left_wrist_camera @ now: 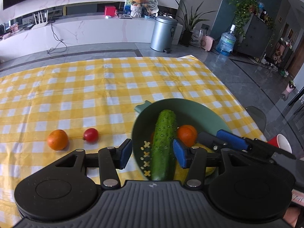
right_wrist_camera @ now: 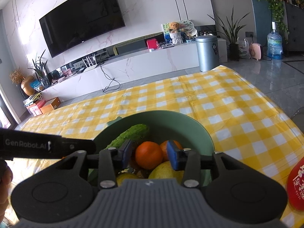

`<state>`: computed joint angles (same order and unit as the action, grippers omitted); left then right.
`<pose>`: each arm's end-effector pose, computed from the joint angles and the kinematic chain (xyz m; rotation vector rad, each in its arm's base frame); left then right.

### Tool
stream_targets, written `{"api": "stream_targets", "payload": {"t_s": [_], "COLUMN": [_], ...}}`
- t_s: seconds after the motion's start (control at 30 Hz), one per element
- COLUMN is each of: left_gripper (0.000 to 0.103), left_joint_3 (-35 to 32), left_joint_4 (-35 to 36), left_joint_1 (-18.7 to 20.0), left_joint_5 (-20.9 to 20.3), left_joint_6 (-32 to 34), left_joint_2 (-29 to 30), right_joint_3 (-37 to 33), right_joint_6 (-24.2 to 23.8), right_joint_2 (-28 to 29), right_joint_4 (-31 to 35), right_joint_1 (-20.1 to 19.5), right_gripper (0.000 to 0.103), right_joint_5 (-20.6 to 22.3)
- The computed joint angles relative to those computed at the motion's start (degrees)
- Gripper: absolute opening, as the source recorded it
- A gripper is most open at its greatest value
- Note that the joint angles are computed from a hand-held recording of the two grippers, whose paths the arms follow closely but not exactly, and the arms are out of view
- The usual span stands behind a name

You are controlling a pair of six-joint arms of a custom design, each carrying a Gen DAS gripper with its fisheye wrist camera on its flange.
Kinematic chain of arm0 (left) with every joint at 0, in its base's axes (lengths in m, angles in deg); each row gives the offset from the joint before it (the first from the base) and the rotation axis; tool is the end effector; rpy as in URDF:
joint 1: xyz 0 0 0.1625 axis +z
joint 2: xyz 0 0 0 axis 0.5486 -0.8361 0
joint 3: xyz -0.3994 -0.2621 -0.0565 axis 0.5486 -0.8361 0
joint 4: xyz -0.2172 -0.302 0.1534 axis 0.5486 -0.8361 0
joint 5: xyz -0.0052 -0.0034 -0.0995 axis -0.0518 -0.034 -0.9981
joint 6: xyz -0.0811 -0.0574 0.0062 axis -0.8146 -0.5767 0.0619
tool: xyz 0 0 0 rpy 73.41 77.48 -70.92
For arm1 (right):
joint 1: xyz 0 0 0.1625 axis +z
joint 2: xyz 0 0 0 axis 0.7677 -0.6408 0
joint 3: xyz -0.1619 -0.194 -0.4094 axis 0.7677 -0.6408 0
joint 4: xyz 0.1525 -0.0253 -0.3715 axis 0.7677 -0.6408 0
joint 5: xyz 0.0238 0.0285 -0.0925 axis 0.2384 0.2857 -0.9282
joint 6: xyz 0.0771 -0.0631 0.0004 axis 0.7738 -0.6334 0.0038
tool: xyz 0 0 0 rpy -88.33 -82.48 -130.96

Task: Organize fruits
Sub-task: 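Open the left gripper to release the cucumber while the right gripper releases its orange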

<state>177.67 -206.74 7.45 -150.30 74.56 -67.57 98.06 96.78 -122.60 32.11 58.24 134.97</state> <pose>-0.1654 -0.3794 0.1346 1.0146 2.5457 -0.5180 0.1566 -0.2692 0.1037 -0.0167 -2.2030 1.3289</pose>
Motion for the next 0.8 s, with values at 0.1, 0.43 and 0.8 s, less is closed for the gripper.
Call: {"api": "stream_targets", "payload": {"t_s": [0.1, 0.43, 0.8], "left_gripper": [0.059, 0.061, 0.062], "left_joint_3": [1.4, 5.0, 6.9], "left_joint_4": [-1.2, -1.4, 1.5], "left_joint_1": [-0.9, -4.4, -1.2], "left_joint_5": [1.6, 7.3, 8.6], "left_joint_6": [0.1, 2.3, 1.5], "left_joint_2": [-1.2, -6.0, -13.5], "right_joint_3": [0.7, 2.4, -1.5], "right_joint_6": [-1.3, -7.2, -5.9], "right_joint_2": [0.0, 3.4, 11.7], "right_joint_4": [-2.4, -13.5, -13.0], "right_joint_1": [1.1, 8.2, 15.6], "right_gripper": [0.046, 0.058, 0.06], "right_joint_5": [0.9, 4.9, 8.5]}}
